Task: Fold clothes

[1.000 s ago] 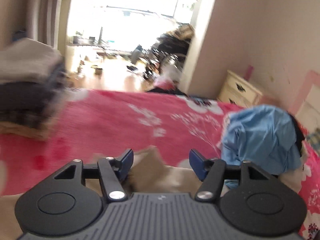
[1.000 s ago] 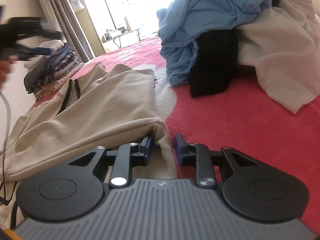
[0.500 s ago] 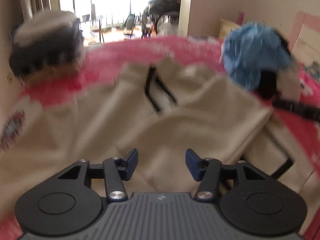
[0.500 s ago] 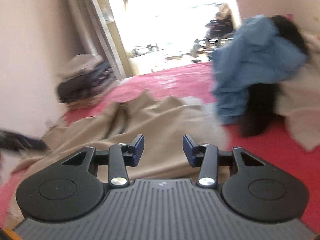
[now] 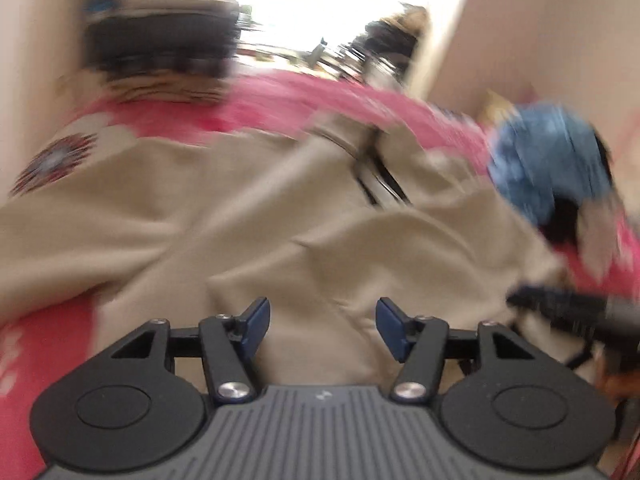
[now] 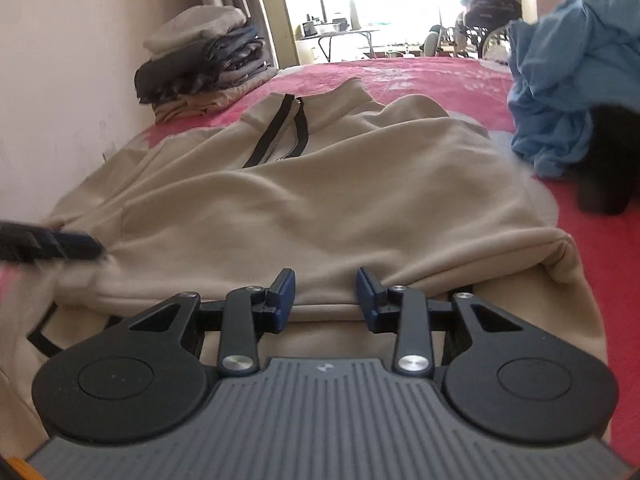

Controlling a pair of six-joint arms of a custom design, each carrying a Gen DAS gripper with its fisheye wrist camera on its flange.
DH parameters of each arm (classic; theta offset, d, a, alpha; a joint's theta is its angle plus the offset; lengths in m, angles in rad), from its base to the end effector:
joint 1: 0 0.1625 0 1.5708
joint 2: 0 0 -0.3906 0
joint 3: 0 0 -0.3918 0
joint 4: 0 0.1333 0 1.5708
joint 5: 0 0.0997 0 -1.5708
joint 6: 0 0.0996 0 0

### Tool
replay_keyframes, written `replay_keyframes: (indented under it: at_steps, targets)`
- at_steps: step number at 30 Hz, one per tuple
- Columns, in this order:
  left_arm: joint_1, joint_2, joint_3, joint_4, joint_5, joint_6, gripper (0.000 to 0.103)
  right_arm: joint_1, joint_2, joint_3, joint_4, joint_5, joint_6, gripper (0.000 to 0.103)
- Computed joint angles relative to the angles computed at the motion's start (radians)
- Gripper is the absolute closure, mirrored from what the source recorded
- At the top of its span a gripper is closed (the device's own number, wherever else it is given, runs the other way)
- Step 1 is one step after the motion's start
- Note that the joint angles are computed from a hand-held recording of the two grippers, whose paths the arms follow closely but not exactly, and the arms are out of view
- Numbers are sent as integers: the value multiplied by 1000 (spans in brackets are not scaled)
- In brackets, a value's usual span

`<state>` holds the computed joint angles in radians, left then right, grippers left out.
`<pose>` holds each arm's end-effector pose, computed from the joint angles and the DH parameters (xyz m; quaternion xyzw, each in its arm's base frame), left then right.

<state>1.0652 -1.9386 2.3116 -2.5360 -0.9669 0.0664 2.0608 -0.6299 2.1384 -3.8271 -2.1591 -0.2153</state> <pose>-0.0048 -0.4007 0.3718 0.1744 0.9006 -0.3339 0.2169 0.2898 -0.3775 0.0086 0.2083 -0.8727 0.3832 0.2195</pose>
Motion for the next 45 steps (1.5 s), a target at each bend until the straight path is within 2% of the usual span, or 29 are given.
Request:
replay_keyframes:
  at_steps: [2, 3, 6, 9, 11, 12, 14, 15, 19, 20, 26, 29, 32, 34, 36, 38, 40, 43, 44, 45]
  targets:
    - [6, -73, 3, 0, 36, -69, 41, 11, 0, 0, -5, -5, 3, 69]
    - [10, -105, 2, -7, 77, -113, 39, 17, 0, -1, -8, -7, 4, 69]
    - [34, -170, -13, -37, 212, -243, 32, 13, 0, -1, -47, 68, -26, 69]
    - [118, -183, -48, -107, 319, -426, 29, 25, 9, -10, -51, 103, -71, 69]
    - [218, -176, -91, -105, 286, -598, 29, 34, 23, -21, -26, 86, -76, 69]
    - [269, -170, -111, -100, 244, -676, 29, 32, 24, -22, -13, 86, -61, 69]
    - [342, -155, -126, -131, 177, -736, 30, 27, 25, -21, 10, 85, -27, 69]
    - [359, -143, -134, -139, 180, -753, 30, 24, 25, -19, 14, 86, -11, 69]
    - [452, -70, -186, -191, 97, -816, 32, 24, 25, -16, 6, 80, 12, 69]
    - [478, -60, -200, -193, 60, -824, 32, 24, 27, -15, 5, 77, 11, 69]
    - [565, -21, -268, -160, -40, -808, 36, 25, 40, -21, 4, 62, 15, 69]
    - [618, 30, -294, -212, -108, -818, 37, 25, 43, -25, 3, 58, 11, 68]
    - [656, 66, -314, -243, -164, -775, 37, 24, 44, -25, 3, 59, 12, 68]
    - [670, 82, -322, -257, -179, -771, 45, 24, 43, -25, 3, 59, 12, 68]
    - [667, 95, -329, -252, -146, -787, 76, 23, 43, -25, 3, 58, 11, 68]
    - [652, 102, -329, -241, -90, -796, 93, 24, 45, -26, 3, 57, 10, 68]
    - [627, 111, -318, -276, -33, -750, 95, 23, 46, -27, 2, 56, 11, 68]
    - [545, 115, -291, -363, 88, -626, 97, 20, 44, -24, -2, 62, 11, 68]
    - [516, 115, -279, -413, 113, -579, 97, 18, 44, -23, -3, 64, 12, 68]
    - [490, 112, -270, -467, 107, -519, 97, 17, 44, -22, -5, 66, 14, 68]
